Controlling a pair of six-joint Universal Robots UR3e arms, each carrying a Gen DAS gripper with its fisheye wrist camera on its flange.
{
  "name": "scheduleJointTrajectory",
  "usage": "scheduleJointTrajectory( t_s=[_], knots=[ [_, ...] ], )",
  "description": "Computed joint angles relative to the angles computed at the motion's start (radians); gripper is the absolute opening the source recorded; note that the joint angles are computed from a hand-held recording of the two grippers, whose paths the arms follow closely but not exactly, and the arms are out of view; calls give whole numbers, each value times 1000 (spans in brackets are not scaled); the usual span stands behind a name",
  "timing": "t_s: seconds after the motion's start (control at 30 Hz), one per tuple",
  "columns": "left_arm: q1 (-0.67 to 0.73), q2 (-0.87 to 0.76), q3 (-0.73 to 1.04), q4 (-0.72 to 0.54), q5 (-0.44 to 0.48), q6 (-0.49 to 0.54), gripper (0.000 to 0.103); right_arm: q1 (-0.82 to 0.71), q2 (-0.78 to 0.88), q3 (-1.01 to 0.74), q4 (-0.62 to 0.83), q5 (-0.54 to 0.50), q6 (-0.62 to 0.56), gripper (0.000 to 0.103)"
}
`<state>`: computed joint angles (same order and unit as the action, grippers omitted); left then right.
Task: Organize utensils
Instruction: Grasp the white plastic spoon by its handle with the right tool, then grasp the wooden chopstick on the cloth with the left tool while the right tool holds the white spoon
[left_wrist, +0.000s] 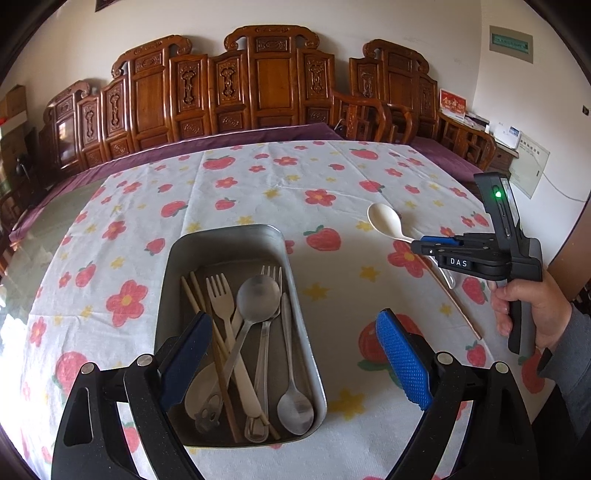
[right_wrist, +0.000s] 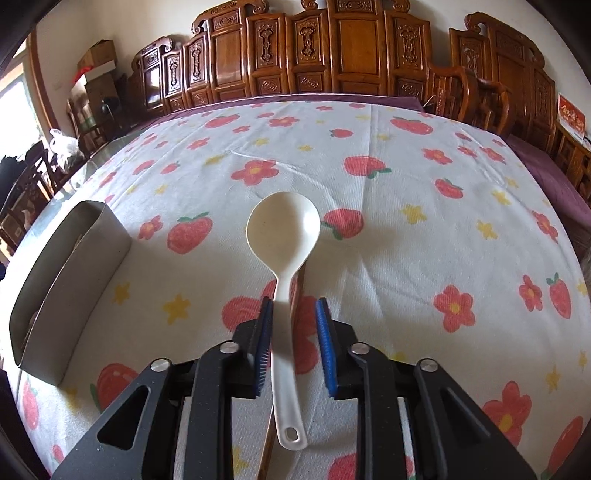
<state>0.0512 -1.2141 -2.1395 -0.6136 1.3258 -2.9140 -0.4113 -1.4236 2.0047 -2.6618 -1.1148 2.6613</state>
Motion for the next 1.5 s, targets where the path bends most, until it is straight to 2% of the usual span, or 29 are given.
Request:
scheduleJointTrajectory(
  t_s=[0.07,0.47,0.83,1.23,1.43,1.5],
  knots=[
    [-26,-14,9,8,21,-16,87,-8,-3,-3,24,12,-11,12],
    [-265,-196,154,32,193,-133,87,-197,-160,60,142,163,-86,11],
    [-473,-482,392,13,303,-220,87,-308,-190,65,193,165,-163,11],
    [-565,-729,601,-42,336,-262,86,-356,-195,71,215,168,-184,11],
    [-582,-802,678,-70,335,-271,76,-349,-195,71,213,165,-185,11],
    [-590,-825,705,-82,336,-272,68,-350,-197,75,209,168,-184,11]
  ],
)
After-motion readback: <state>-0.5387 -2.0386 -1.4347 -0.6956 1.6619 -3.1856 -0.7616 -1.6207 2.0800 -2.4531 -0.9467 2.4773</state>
